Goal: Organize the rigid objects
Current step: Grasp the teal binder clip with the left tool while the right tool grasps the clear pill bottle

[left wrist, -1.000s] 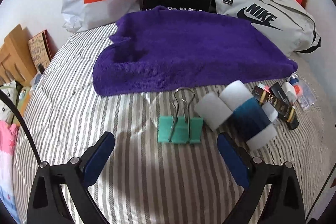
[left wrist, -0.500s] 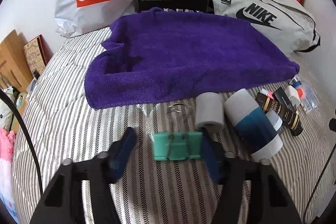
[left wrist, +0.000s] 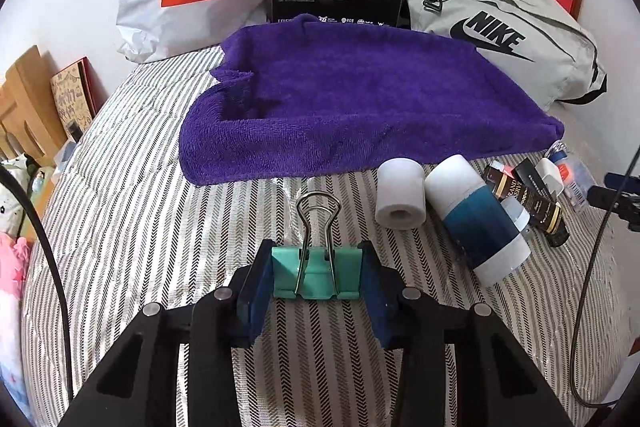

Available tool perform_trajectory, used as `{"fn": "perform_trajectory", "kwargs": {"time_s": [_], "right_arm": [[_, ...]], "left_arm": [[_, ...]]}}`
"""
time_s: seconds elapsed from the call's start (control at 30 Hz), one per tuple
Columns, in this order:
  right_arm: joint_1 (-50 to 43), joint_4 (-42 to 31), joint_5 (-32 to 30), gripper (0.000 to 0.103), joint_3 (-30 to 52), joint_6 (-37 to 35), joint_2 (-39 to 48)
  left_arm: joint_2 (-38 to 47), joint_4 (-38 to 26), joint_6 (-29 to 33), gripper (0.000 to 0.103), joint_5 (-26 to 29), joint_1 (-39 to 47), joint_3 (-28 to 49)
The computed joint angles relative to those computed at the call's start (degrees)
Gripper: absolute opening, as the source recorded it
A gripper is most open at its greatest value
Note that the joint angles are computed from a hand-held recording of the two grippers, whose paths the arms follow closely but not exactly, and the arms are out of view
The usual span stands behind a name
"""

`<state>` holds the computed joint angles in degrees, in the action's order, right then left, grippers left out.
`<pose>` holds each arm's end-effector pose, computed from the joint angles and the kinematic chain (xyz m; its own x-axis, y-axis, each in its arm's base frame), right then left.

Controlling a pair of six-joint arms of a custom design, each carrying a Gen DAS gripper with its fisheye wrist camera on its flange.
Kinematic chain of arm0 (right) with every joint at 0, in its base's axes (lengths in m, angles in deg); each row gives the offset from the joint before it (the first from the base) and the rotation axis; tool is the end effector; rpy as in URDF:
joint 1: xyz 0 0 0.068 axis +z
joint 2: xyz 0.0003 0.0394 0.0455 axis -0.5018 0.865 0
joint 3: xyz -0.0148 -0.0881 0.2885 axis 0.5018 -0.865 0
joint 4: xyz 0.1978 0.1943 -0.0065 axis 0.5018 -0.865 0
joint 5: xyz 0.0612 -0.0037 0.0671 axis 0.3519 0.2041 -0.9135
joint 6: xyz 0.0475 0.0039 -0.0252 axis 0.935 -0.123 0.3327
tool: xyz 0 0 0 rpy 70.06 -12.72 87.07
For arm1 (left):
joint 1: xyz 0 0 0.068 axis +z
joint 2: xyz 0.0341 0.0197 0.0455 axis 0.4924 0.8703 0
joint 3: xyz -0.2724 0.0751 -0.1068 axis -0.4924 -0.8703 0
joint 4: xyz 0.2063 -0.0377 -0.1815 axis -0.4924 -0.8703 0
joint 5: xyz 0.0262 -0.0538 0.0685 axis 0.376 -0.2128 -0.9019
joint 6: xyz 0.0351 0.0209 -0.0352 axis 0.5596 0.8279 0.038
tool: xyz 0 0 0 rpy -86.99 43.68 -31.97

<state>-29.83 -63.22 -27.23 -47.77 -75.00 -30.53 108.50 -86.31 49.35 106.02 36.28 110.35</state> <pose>0.1393 -0.0041 0.1562 -0.7909 0.2377 -0.5639 0.2723 0.9619 0.0236 0.2647 0.0187 0.1404 -0.7108 0.3650 -0.6014 0.4718 0.8814 -0.0228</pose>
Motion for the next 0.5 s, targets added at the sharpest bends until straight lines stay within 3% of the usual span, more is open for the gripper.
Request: {"fn": "perform_trajectory", "kwargs": {"time_s": [0.13, 0.27, 0.37, 0.5], "right_arm": [[-3.1, 7.6, -3.5, 0.085, -0.2, -4.5, 8.9], [-2.3, 13.0, -1.6, 0.071, 0.1, -7.1, 16.5], [-2.8, 16.0, -1.8, 0.070, -0.8, -8.9, 16.8], [-5.8, 18.6, -7.9, 0.042, -1.7, -11.0, 16.6]], "left_arm": [[0.0, -0.1, -0.3, 0.039, 0.0, -0.2, -0.1], [0.1, 0.5, -0.1, 0.039, -0.2, -0.2, -0.3], [0.1, 1.0, -0.5, 0.039, -0.5, -0.4, -0.6], [0.1, 1.3, -0.3, 0.039, -0.6, -0.4, -0.7]]}}
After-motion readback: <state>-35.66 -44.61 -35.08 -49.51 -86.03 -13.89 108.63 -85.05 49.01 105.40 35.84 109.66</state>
